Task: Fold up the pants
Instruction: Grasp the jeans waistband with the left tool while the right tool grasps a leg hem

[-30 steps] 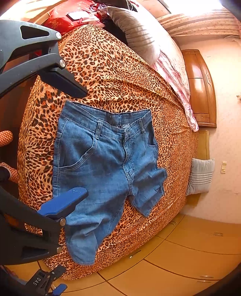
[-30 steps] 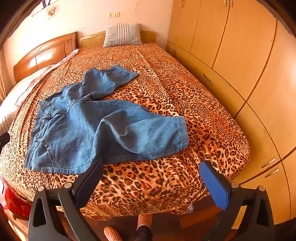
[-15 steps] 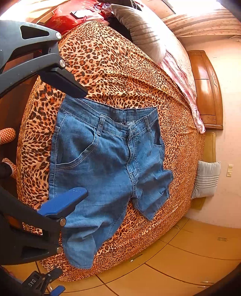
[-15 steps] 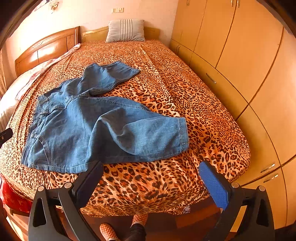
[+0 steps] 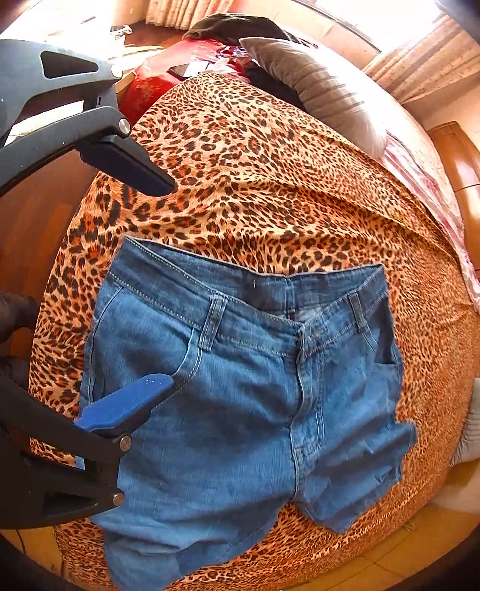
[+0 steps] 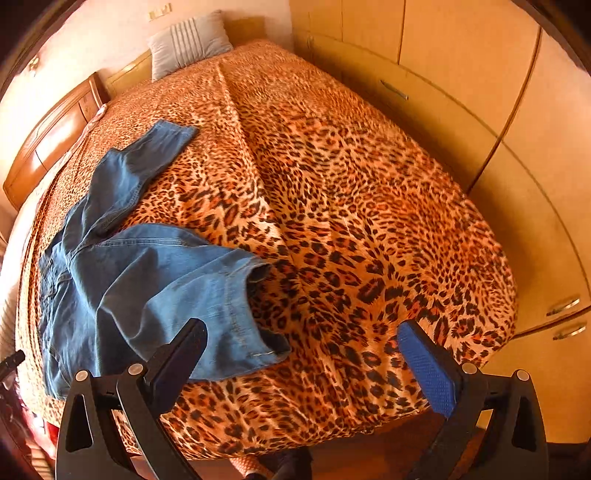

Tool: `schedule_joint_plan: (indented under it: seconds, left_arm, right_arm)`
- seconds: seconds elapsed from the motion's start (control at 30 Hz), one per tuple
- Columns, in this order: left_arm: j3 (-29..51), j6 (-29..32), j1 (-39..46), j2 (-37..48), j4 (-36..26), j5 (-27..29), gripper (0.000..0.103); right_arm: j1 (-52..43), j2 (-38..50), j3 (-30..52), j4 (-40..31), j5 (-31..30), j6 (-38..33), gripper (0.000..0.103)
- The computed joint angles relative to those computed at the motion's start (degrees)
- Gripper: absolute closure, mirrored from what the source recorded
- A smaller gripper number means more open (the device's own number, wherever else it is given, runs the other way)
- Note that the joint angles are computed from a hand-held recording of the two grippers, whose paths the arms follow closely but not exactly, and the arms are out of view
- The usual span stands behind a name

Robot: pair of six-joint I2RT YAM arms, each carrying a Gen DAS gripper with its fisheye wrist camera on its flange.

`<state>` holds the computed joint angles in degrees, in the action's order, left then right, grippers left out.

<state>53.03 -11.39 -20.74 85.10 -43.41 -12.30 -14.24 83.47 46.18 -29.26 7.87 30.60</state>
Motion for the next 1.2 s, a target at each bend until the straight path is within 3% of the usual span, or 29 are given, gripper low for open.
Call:
schedule_joint_plan:
  seconds: [0.13, 0.27, 0.37, 0.47, 0.5, 0.53, 0.57, 0.6, 0.63, 0.73, 0.77, 0.8, 0.93, 1.0, 1.03, 1.07, 1.1, 1.2]
  left_arm:
    - [9.5, 2.0, 8.7, 10.9, -5.9, 8.2, 0.005]
    - [16.5, 0.9, 14.1, 19.9, -8.3, 19.8, 0.005]
    - [20.3, 1.4, 15.7, 27.6, -8.7, 26.3, 0.005]
    - [21.3, 1.5, 15.4, 32.8, -9.7, 29.6, 0.006]
    - [20.7, 2.0, 14.9, 33.0, -9.2, 29.7, 0.014]
    - [20.6, 3.2, 13.8, 33.2, -9.1, 28.0, 0.024]
    - [21.0, 4.5, 12.4, 33.4, -9.2, 24.9, 0.035]
    - [20.9, 5.5, 11.4, 33.0, -8.9, 22.7, 0.048]
    - [20.3, 6.2, 10.7, 32.3, -8.2, 21.3, 0.060]
    - [19.0, 7.4, 9.0, 32.5, -7.2, 18.3, 0.061]
    - [18.5, 7.2, 8.3, 32.6, -6.1, 17.6, 0.061]
    - [18.0, 6.6, 7.2, 33.1, -4.5, 16.9, 0.061]
    - [18.9, 6.4, 5.9, 34.4, -4.3, 16.6, 0.061]
    - [18.5, 7.1, 6.6, 33.1, -5.2, 17.2, 0.061]
    - [18.0, 7.6, 7.0, 32.9, -5.0, 17.2, 0.061]
    - [18.1, 8.3, 7.6, 32.7, -5.7, 16.9, 0.061]
    - [17.7, 8.6, 7.9, 32.6, -5.7, 16.6, 0.061]
    - [14.8, 8.3, 8.2, 31.1, -4.0, 16.8, 0.061]
  right_arm:
    - [-9.6, 8.8, 1.7, 6.0, -17.9, -4.7, 0.000]
    - [-11.0, 20.6, 8.6, 7.6, -31.3, -4.3, 0.000]
    - [-9.9, 26.8, 12.9, 7.7, -38.4, -1.5, 0.000]
    - [-7.7, 30.1, 16.0, 6.9, -36.7, -0.8, 0.005]
    - [-6.6, 30.0, 16.5, 6.1, -33.1, 0.1, 0.022]
    - [-6.0, 29.6, 16.5, 6.2, -31.3, 0.6, 0.054]
    - [-5.6, 29.6, 17.0, 5.7, -30.2, 0.0, 0.071]
    - [-4.7, 29.7, 19.2, 2.5, -26.9, -1.6, 0.096]
    - [-4.2, 29.3, 21.2, -0.1, -22.8, -3.5, 0.098]
    - [0.1, 20.7, 22.1, -2.4, -2.4, -10.0, 0.095]
    - [1.0, 19.0, 21.5, -1.6, 2.7, -12.9, 0.092]
    - [0.6, 20.0, 22.3, -2.4, 3.6, -14.2, 0.084]
    - [-6.3, 28.9, 25.7, -9.9, 1.2, -10.4, 0.079]
    - [-13.3, 22.4, 16.2, -4.2, -9.4, -4.4, 0.070]
    - [-16.2, 19.2, 11.4, -0.3, -14.5, -2.2, 0.060]
    - [-17.5, 17.0, 8.6, 1.6, -15.7, -1.0, 0.055]
    - [-17.6, 15.7, 7.6, 1.5, -14.3, -1.1, 0.048]
    - [-15.7, 14.8, 8.2, -0.3, -11.1, -2.6, 0.048]
